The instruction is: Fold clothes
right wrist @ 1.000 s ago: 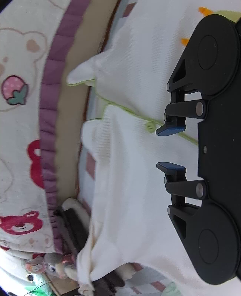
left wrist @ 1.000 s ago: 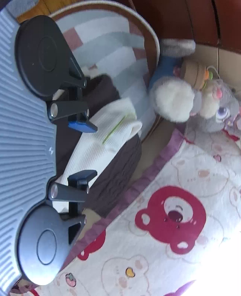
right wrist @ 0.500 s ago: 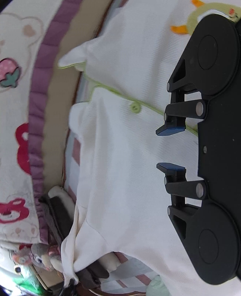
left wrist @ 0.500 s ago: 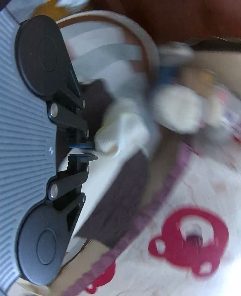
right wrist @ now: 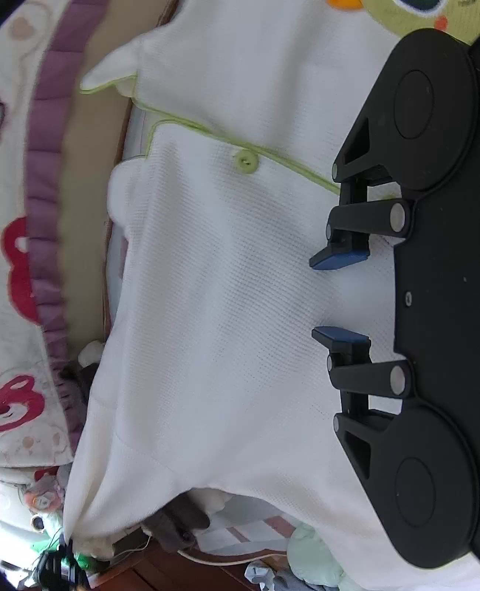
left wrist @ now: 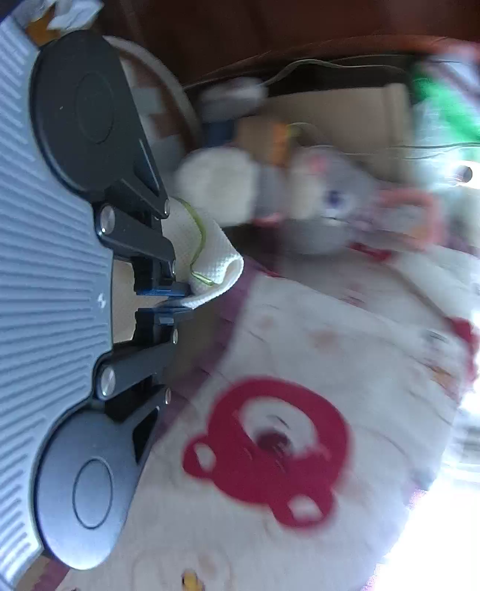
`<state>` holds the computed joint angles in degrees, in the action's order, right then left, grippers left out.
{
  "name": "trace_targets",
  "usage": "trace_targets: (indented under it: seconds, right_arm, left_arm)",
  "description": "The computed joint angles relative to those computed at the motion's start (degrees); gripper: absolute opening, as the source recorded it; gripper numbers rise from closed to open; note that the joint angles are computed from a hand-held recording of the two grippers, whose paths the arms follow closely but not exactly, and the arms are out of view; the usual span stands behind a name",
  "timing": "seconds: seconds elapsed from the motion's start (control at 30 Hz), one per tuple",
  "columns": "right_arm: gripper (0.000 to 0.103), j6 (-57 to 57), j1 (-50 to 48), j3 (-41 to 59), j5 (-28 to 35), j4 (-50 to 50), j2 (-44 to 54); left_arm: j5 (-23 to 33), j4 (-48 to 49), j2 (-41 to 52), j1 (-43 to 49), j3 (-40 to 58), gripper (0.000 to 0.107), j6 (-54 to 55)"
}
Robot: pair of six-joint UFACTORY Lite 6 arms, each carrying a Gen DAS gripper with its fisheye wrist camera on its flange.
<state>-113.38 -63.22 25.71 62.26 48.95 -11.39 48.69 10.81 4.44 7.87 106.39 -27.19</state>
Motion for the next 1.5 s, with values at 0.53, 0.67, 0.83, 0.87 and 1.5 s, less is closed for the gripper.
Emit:
trace_targets:
  seconds: [0.53, 0.67, 0.83, 0.87, 1.5]
  right_arm:
    - [0.041, 7.1, -2.5, 14.8, 9.4, -1.0, 7.7]
    - [0.041, 9.8, -0.9, 22.9, 8.1, 2.1, 14.5]
    - [0.042, 9.7, 3.5, 33.0, 4.1, 2.9, 25.1]
    - [0.042, 8.2, 4.6, 34.3, 2.5, 3.3, 26.7]
    - [0.047, 35.3, 0.2, 76.5, 11.8, 6.5, 58.7]
  left_arm:
    - [-2.9, 11.1, -4.7, -9.4, -11.0, 0.023, 1.9]
    - [12.3, 8.4, 0.5, -21.0, 1.2, 0.023, 7.8]
    - [39.6, 11.6, 17.2, -43.6, 26.8, 0.029, 10.6]
    - [43.2, 12.2, 20.0, -48.2, 29.9, 0.030, 10.9]
    - [-10.4, -9.9, 52.5, -51.3, 27.3, 0.036, -15.9]
